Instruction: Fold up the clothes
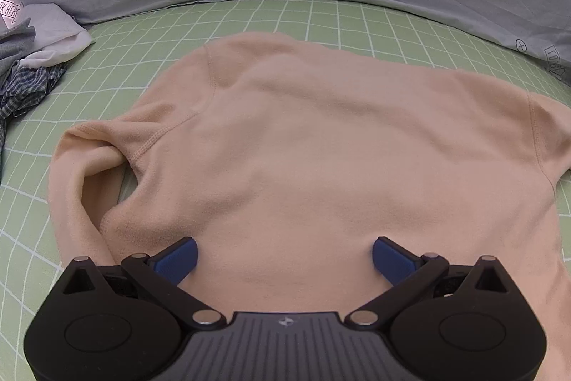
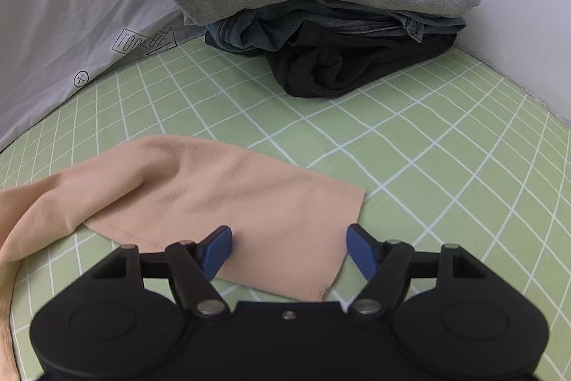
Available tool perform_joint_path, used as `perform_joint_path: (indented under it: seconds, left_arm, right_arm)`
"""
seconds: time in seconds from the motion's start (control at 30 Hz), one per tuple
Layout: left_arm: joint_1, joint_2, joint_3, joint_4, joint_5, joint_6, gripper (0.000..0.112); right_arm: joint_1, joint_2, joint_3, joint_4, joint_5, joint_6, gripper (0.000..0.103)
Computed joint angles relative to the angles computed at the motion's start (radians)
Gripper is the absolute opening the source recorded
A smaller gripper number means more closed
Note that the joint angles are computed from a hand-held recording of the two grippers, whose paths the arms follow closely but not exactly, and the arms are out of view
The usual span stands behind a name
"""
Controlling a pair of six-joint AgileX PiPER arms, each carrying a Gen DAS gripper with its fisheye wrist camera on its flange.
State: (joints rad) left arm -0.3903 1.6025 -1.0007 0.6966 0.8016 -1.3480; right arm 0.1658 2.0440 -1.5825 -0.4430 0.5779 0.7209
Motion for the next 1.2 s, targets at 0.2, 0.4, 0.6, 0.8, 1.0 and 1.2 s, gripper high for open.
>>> perform_joint_path:
  seconds: [0.2,0.4,0.6,0.8,1.0,1.2]
  left_arm:
    - [-0.105,0.014,0.108,0.323,0.004,-0.398,0.103]
    - [-0.149,0.022,0.174,0.481,0.018,-0.576,0.103]
    - [-0.166,0.033,0.182,0.512,0.033,-0.623,0.103]
    - [-0.166,0.032,0.186,0.516,0.031,-0.629,0.103]
    - [-0.167,0.031,0.185,0.513,0.033,-0.626,0.103]
    - [-0.173,0.033,0.183,0.511,0.043,-0.624,0.103]
  right_arm:
    - [-0.005,-0.050,0.058,0.088,-0.037,-0.199,0.010]
    - [-0.011,-0.118,0.138,0.028,-0.001,-0.232,0.009]
    - [0.036,-0.159,0.204,-0.169,0.074,-0.191,0.009]
    - [0.096,-0.198,0.254,-0.261,0.169,-0.110,0.009]
    - [0.122,-0.181,0.232,-0.284,0.211,-0.106,0.009]
    - [0.126,-0.180,0.219,-0.256,0.230,-0.122,0.009]
